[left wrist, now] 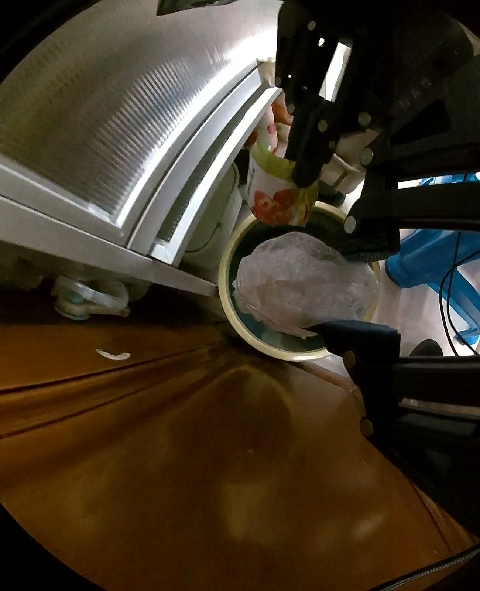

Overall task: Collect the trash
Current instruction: 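Lower both items into the floor bin and open both tools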

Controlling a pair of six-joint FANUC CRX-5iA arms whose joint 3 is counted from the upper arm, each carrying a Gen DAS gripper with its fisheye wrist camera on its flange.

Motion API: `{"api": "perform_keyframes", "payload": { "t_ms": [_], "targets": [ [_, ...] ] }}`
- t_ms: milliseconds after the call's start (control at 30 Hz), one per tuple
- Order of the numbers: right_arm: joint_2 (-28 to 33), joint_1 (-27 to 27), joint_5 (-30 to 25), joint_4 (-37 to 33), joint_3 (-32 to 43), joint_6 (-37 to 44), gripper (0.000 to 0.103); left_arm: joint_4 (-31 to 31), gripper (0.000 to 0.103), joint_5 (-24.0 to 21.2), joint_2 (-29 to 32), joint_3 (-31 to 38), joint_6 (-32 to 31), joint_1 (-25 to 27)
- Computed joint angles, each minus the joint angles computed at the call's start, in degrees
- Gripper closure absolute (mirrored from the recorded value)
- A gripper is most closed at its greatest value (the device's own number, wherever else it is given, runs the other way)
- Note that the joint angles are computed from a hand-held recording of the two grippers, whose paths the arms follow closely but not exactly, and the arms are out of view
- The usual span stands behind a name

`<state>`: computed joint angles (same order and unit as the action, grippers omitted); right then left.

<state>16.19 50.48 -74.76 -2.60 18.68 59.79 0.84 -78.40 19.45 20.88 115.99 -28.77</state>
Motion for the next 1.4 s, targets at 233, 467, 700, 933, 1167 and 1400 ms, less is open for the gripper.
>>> {"api": "perform_keyframes", "payload": {
  "t_ms": [233,467,700,933,1167,1400],
  "targets": [
    [0.27,-0.23,0.13,-1.17,-0.75,-1.41,0.096,1.84,0.078,1.31,0.1,-0.25,-0.31,0.81],
    [0.27,-0.36,-0.1,-0.33,-0.67,-2.7,0.095,4.27,0.057,2.11,0.22,-1.05,-0.5,1.35],
    [1.02,-1.16,-1.78,-0.41,-0.09,-4.53,0.074,4.27,0.027,0.35,0.31,-1.29,2.63,2.14],
    [-0.18,-1.37,-1.78,-0.28,-1.67,-5.99,0.071,3.16,0.011,-0.59,0.19,-0.39,2.58,1.41],
    [-0.44,-1.91,-0.7,-0.9,-3.19,-6.37,0.071,1.71,0.009,-1.68,0.46,0.82,1.8,1.05],
    [-1.58,-1.08,-2.97,-0.82,-2.55,-8.16,0.071,0.55,0.008,-4.09,0.07,2.77,1.25,0.34]
  ]
}}
